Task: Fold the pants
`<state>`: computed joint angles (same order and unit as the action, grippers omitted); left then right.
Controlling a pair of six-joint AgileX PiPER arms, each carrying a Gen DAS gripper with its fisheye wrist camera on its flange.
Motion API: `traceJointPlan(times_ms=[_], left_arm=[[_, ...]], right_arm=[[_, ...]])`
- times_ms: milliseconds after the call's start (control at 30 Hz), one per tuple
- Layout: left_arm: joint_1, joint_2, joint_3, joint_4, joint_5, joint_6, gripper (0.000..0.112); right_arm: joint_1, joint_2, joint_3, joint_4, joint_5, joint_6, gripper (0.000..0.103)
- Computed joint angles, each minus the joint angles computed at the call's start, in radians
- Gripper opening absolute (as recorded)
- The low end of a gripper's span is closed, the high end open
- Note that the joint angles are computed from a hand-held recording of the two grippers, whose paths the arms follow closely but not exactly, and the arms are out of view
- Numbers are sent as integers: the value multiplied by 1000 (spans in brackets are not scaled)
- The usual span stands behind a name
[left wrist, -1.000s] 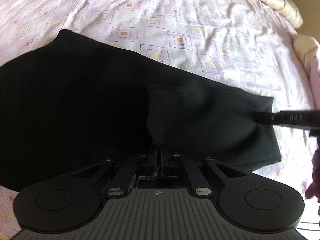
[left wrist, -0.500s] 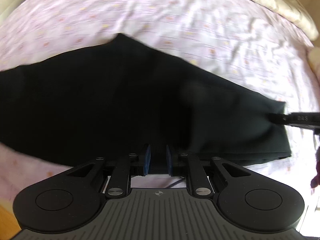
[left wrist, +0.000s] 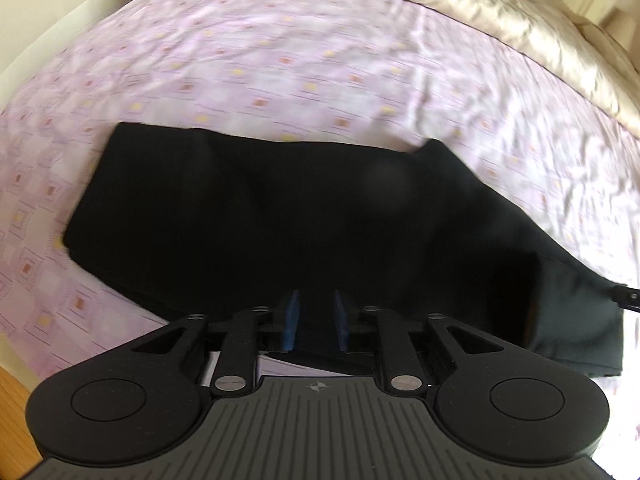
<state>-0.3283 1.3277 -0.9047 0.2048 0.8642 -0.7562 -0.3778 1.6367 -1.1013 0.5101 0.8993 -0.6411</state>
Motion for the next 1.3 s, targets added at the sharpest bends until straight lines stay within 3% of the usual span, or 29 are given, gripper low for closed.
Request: traceJointPlan(times_ms=[200,267,400,533,700,867,1033,1167,1300], left_arm=[[242,-66,53,-153,-43,325,63],[313,-93,66,-200,-45,440,68],[475,-62,54,-315,-63,713,73],[590,-15,25,-401,-74,911,74],[732,39,8,-529,-75,1123,76],[782,102,5,-555,-98,1192,78],[810,189,-15,-580,-58,1248,78],[846,263,-39,-697,-6,1368,99],[852,293,-44,-759,-13,1363,102]], right_arm=[[275,-123,97,63,-87,144,34],[397,-97,75,48,-104,220,17],[631,-5,-9,-65,-193,433,16],[755,133,-165,-194,-220,636,17],[826,312,-377,-396,-137,890,17],[837,387,-474,-452,-46,921,14],[835,378,-462,-445,-44,923,14],[832,394,-486,-447,-24,926,14],[825,399,-484,-436,-39,915,14]])
